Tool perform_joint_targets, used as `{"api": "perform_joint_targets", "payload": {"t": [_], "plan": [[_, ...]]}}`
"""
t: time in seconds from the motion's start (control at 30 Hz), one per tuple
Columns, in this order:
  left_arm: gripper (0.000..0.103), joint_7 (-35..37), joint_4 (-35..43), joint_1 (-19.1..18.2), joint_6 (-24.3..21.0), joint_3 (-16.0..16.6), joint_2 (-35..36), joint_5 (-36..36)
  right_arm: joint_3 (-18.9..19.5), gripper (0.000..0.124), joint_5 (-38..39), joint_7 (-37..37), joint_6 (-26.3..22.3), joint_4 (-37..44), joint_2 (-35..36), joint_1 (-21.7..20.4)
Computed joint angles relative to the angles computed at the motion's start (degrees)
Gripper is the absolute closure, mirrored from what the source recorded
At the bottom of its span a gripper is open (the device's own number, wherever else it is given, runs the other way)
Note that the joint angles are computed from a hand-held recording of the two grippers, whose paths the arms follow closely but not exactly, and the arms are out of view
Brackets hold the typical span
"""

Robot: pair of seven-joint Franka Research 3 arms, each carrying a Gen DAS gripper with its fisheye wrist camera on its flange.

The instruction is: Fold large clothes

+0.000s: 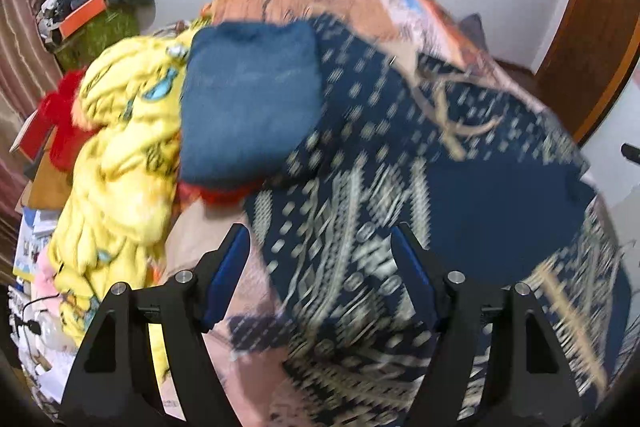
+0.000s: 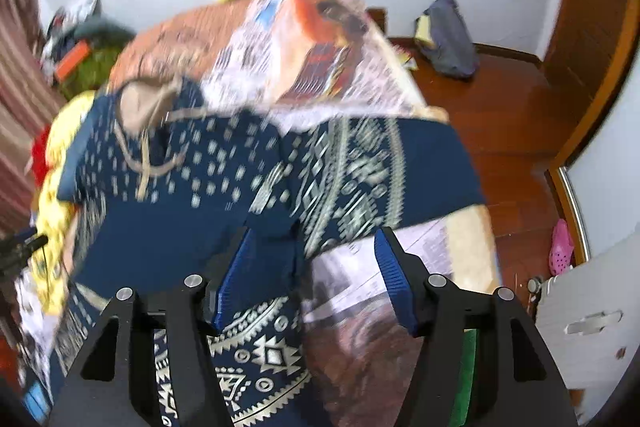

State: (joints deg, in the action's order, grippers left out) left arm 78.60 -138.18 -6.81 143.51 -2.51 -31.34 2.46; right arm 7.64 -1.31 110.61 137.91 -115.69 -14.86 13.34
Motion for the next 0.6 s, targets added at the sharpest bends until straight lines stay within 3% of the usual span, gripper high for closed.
{"api": "perform_joint_targets", "payload": {"t": [0.1, 0.27, 0.6], "plan": [[0.031, 1.14, 3.00, -1.60, 2.29, 0.52, 3.08, -2.16, 0.00, 0.056, -2.50, 5.04, 2.60, -1.52, -1.09, -2.30], [0.031, 1.43, 8.67, -2.56, 4.53, -1.76, 9.10, -2.24, -1.01, 0.056, -3.27, 9.21, 1.99, -1.74, 0.29, -4.39], [0.031, 3.67, 14.98, -4.83, 3.46, -3.92, 17.59, -6.75, -6.20, 0.056, 12.74, 2.90, 0.51, -0.09, 10.22, -3.73]]}}
